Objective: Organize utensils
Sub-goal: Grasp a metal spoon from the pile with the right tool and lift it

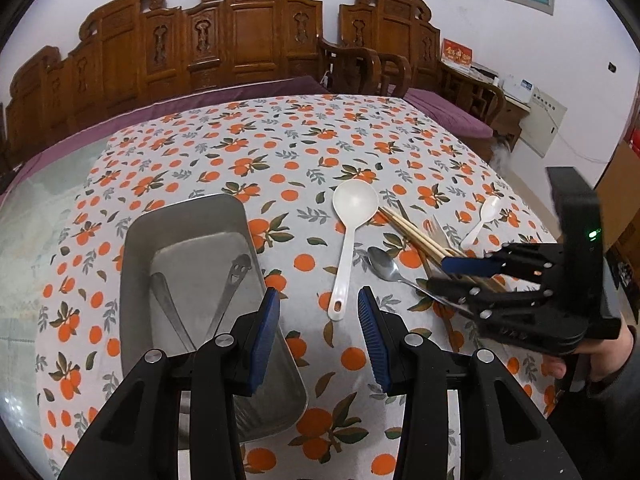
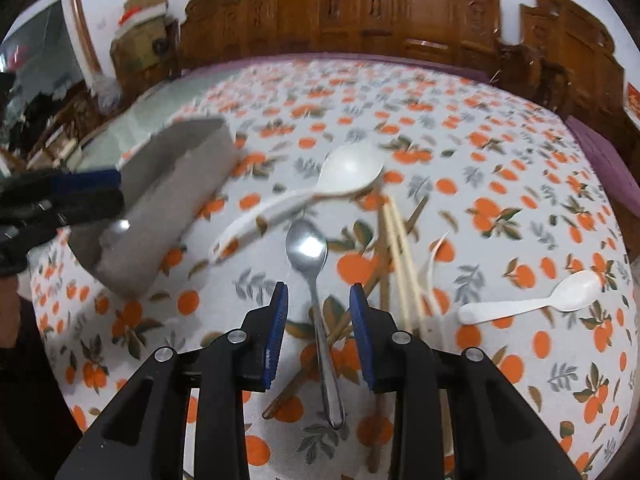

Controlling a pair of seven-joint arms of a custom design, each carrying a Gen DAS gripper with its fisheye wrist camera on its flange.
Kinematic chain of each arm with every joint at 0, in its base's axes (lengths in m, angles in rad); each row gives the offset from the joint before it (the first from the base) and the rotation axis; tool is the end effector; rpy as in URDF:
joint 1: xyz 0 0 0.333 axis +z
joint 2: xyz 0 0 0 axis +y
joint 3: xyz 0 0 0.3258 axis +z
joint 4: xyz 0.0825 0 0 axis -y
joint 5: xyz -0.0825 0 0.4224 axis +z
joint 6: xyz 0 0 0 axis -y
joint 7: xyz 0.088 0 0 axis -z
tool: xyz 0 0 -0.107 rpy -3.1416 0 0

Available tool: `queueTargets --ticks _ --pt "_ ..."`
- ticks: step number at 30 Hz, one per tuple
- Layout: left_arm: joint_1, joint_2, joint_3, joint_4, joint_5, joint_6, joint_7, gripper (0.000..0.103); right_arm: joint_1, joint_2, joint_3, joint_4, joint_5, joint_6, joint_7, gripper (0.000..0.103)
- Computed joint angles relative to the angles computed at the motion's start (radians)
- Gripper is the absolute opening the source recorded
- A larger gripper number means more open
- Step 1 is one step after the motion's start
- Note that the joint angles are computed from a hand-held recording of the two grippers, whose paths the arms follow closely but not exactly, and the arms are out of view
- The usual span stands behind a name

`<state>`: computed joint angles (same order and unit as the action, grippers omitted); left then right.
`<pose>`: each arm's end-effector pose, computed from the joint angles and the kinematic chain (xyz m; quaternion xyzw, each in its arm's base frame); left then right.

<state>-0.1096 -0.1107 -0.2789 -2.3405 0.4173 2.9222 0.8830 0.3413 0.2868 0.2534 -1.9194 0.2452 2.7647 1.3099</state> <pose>0.5112 -0.2392 0.4389 -0.6332 0.6902 -0.2867 0.2012 0.5838 0.3686 0.3978 -0.8501 0.4362 -0.0717 0.2860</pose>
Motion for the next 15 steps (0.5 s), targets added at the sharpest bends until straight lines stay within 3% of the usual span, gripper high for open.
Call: queueTargets --ticks 5,7,9,15 --pt "-0.015 0.001 0.006 -0.005 -0.044 0.006 0.037 0.039 0.032 0.024 -0.033 0.028 -0.095 -0.041 0.052 0.032" --pt "-0.019 -0.001 0.006 -0.008 -0.059 0.011 0.055 0.039 0.062 0.029 -0.062 0.038 -0.179 -0.046 0.097 0.021" --pt "-0.018 -0.003 0.002 -0.01 -0.062 0.01 0.056 0.039 0.047 0.036 -0.044 0.048 -0.171 -0.054 0.083 0.016" --pt "-0.008 -0.013 -0.007 -0.016 -0.052 0.01 0.046 0.039 0.035 0.044 -0.025 0.058 -0.166 -0.049 0.06 0.016"
